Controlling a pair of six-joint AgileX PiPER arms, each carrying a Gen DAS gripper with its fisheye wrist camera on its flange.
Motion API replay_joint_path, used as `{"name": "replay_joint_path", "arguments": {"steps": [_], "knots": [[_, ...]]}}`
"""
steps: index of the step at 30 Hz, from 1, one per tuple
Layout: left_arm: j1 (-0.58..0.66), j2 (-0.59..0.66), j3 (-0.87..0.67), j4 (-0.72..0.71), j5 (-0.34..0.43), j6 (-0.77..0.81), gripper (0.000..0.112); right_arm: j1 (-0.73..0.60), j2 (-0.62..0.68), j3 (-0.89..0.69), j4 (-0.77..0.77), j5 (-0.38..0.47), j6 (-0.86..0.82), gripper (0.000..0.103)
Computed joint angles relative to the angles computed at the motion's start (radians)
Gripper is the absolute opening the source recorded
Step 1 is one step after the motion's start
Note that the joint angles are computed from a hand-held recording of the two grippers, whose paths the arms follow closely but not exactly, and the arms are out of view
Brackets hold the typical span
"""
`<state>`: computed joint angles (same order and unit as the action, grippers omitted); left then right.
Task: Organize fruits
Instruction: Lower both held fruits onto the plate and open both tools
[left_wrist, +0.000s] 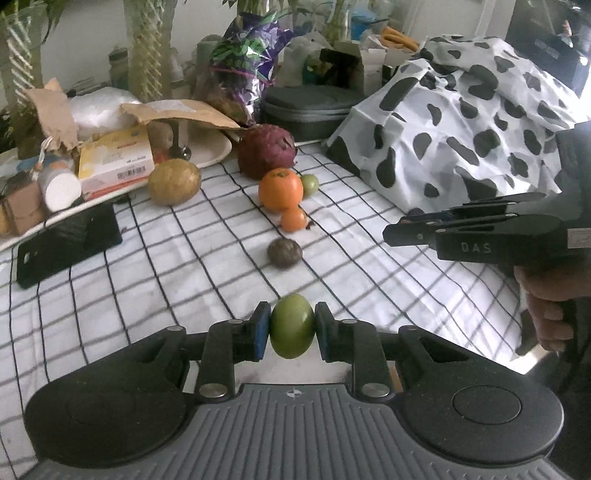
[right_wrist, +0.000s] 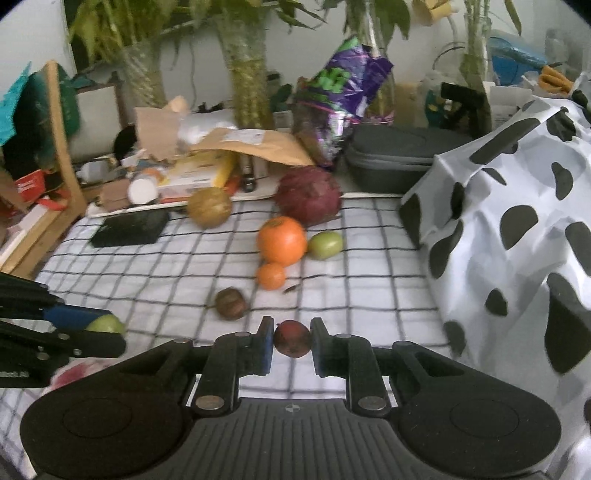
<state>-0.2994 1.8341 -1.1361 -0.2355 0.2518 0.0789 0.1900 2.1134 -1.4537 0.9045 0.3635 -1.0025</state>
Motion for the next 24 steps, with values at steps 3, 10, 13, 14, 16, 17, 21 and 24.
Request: {"name": "replay_joint_path", "arguments": {"steps": [3, 10, 13, 14, 16, 17, 21, 24], "knots": [[-0.017, -0.052, 0.07, 0.042, -0.025, -0.067, 0.025, 0.01, -0.052, 0.08, 0.092, 0.002, -0.09, 0.021], [-0.069, -0.161, 0.203, 0.23, -0.045, -0.306, 0.025, 0.033, -0.162, 0.256, 0.251, 0.012, -0.263, 0.021], [-0.097, -0.19, 0.239, 0.32, -0.038, -0.417, 0.025, 0.039, -0.2, 0.318, 0.29, 0.016, -0.31, 0.021], [-0.106, -0.199, 0.251, 0.338, -0.035, -0.445, 0.025, 0.04, -0.213, 0.34, 0.306, 0.017, -0.33, 0.021], [-0.125, -0.214, 0.27, 0.384, -0.026, -0.507, 0.025, 0.042, -0.238, 0.381, 0.335, 0.016, -0.366, 0.021], [-0.133, -0.221, 0.28, 0.414, -0.023, -0.544, 0.025, 0.043, -0.252, 0.403, 0.348, 0.016, -0.381, 0.022], [-0.161, -0.243, 0.312, 0.483, -0.005, -0.644, 0.025, 0.052, -0.293, 0.472, 0.366, 0.017, -0.417, 0.022], [-0.187, -0.249, 0.323, 0.549, 0.027, -0.734, 0.025, 0.061, -0.317, 0.515, 0.361, 0.017, -0.43, 0.022]]}}
